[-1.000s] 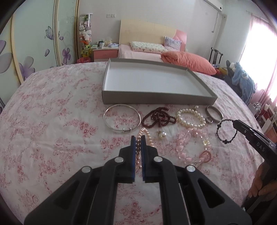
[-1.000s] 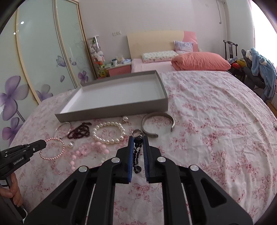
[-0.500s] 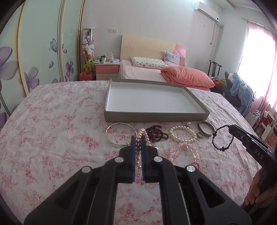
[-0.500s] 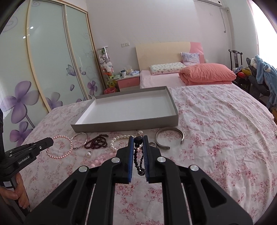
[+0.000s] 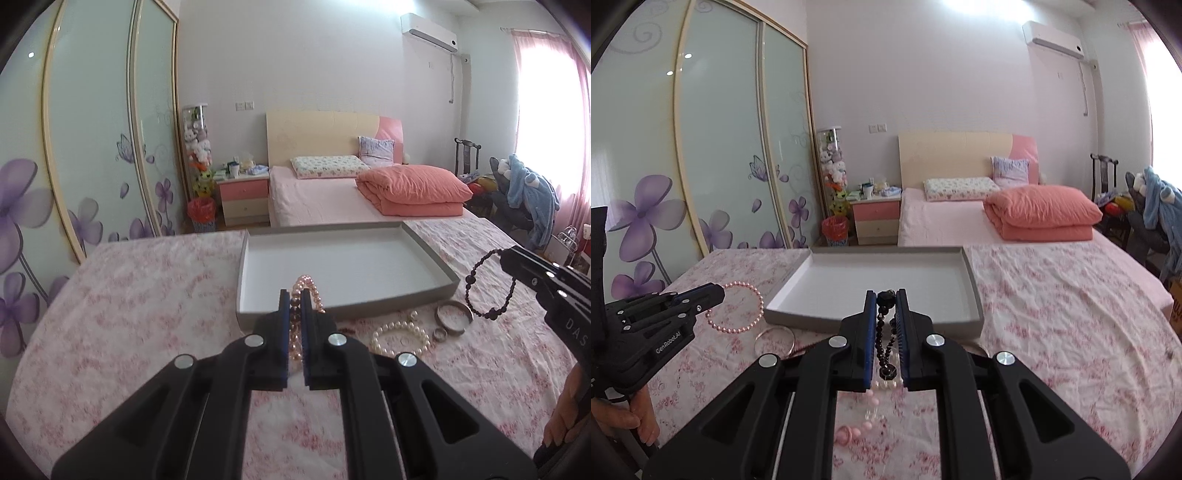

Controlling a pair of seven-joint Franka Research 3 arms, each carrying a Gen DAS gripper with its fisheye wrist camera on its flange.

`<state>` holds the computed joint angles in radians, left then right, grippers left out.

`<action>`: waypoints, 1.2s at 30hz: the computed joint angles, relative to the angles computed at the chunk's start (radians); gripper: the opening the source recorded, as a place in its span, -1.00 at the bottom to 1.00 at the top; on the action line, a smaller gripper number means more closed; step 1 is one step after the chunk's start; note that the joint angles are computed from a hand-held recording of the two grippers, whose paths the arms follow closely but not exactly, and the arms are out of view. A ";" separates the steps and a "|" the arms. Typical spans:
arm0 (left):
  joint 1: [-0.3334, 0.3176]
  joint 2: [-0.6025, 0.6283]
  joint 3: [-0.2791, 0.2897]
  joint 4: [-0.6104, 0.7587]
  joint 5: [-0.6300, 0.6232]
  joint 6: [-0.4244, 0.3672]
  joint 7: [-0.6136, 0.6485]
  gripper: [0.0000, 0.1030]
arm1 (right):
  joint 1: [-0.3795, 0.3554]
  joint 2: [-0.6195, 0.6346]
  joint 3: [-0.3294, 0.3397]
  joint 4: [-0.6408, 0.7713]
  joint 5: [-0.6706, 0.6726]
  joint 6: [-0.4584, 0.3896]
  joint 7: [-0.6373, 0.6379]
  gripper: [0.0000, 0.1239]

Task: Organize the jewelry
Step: 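Carry both held bracelets up and over the grey tray, then open the right gripper over the tray while the left gripper releases the pearl bracelet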

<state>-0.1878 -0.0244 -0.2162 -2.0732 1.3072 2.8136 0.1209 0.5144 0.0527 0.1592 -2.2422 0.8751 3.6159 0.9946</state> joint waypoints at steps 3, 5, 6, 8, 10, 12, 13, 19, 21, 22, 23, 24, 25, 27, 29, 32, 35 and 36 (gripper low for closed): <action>-0.001 0.030 0.004 0.049 0.017 -0.009 -0.003 -0.87 | -0.002 0.029 -0.006 0.050 -0.023 0.021 -0.012 -0.81; -0.004 0.054 0.012 0.086 0.033 -0.013 -0.013 -0.87 | -0.008 0.047 -0.010 0.073 -0.060 0.040 0.010 -0.81; -0.005 0.069 0.017 0.108 0.044 -0.014 -0.022 -0.87 | -0.011 0.058 -0.012 0.083 -0.079 0.050 0.022 -0.81; -0.011 0.100 0.027 0.149 0.050 -0.020 -0.026 -0.87 | -0.015 0.093 -0.021 0.129 -0.101 0.060 0.029 -0.81; -0.020 0.143 0.038 0.202 0.046 -0.030 -0.017 -0.87 | -0.013 0.127 -0.033 0.178 -0.101 0.056 0.024 -0.81; -0.026 0.185 0.054 0.249 0.030 -0.028 0.003 -0.87 | -0.017 0.160 -0.043 0.223 -0.108 0.041 0.031 -0.81; -0.032 0.205 0.062 0.270 0.020 -0.027 0.015 -0.87 | -0.016 0.181 -0.052 0.253 -0.105 0.028 0.029 -0.81; -0.064 0.350 0.108 0.420 -0.120 -0.039 0.158 -0.87 | 0.064 0.302 -0.175 0.437 0.013 -0.109 -0.053 -0.81; -0.083 0.404 0.124 0.482 -0.161 -0.068 0.213 -0.87 | 0.138 0.343 -0.277 0.504 0.076 -0.184 -0.079 -0.81; -0.091 0.422 0.134 0.501 -0.176 -0.072 0.231 -0.87 | 0.180 0.366 -0.339 0.534 0.092 -0.230 -0.069 -0.81; -0.097 0.444 0.142 0.526 -0.196 -0.078 0.257 -0.87 | 0.227 0.390 -0.411 0.562 0.095 -0.279 -0.044 -0.81; -0.103 0.469 0.147 0.555 -0.219 -0.085 0.286 -0.87 | 0.264 0.415 -0.472 0.585 0.086 -0.322 -0.006 -0.81; -0.110 0.491 0.155 0.579 -0.238 -0.089 0.309 -0.87 | 0.297 0.441 -0.525 0.607 0.068 -0.360 0.038 -0.81; -0.116 0.533 0.162 0.626 -0.287 -0.092 0.364 -0.87 | 0.311 0.470 -0.560 0.629 0.038 -0.400 0.097 -0.81; -0.120 0.569 0.169 0.667 -0.337 -0.094 0.414 -0.87 | 0.300 0.494 -0.571 0.657 0.013 -0.446 0.147 -0.81; -0.124 0.610 0.178 0.714 -0.413 -0.097 0.479 -0.85 | 0.275 0.510 -0.567 0.683 -0.022 -0.507 0.213 -0.80; -0.144 0.625 0.211 0.733 -0.447 -0.089 0.487 -0.74 | 0.257 0.509 -0.554 0.687 -0.058 -0.530 0.261 -0.51; -0.147 0.626 0.217 0.732 -0.454 -0.084 0.492 -0.68 | 0.251 0.498 -0.543 0.673 -0.064 -0.511 0.265 -0.32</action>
